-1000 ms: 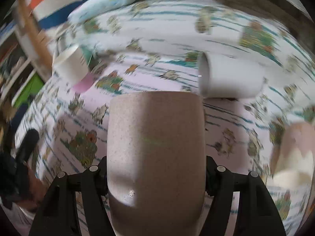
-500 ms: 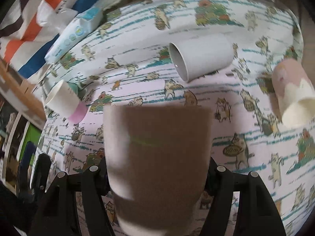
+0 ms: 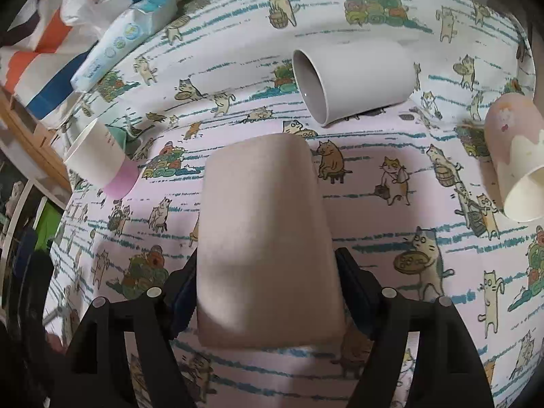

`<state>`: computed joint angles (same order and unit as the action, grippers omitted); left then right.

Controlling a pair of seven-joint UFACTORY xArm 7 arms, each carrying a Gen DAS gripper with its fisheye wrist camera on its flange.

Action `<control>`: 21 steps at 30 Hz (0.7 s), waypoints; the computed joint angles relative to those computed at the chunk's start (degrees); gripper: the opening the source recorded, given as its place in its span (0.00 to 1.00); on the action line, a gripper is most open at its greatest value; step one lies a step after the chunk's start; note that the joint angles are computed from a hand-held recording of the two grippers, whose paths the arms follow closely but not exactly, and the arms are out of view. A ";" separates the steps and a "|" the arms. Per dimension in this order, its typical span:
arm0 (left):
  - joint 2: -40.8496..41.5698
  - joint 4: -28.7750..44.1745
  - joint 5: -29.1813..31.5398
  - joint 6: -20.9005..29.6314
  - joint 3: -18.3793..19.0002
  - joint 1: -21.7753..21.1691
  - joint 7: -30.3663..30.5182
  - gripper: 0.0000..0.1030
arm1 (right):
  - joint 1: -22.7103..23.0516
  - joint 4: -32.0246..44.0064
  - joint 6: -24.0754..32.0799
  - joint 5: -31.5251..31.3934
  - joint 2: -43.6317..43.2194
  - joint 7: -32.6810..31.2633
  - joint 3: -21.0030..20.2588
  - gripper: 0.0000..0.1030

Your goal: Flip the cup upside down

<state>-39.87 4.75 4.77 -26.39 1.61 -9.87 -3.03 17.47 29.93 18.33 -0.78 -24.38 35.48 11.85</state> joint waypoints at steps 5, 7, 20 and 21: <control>-0.03 0.02 0.03 0.08 -0.14 0.06 -0.05 1.00 | 1.67 -5.53 -3.69 -0.10 -6.21 -4.31 -1.12 0.73; -0.15 -0.09 -0.03 -0.12 -0.31 0.19 -0.07 1.00 | -0.81 -8.28 -5.68 -2.34 -10.08 -4.00 1.19 0.73; 0.13 -0.60 0.26 -2.27 -0.62 0.37 -0.17 1.00 | -21.74 -18.62 -12.36 -14.02 -31.26 8.90 16.46 0.94; 0.07 -0.65 0.04 -2.32 -1.08 0.64 -0.19 1.00 | -21.32 -18.19 -11.31 -13.80 -30.27 8.69 15.27 0.94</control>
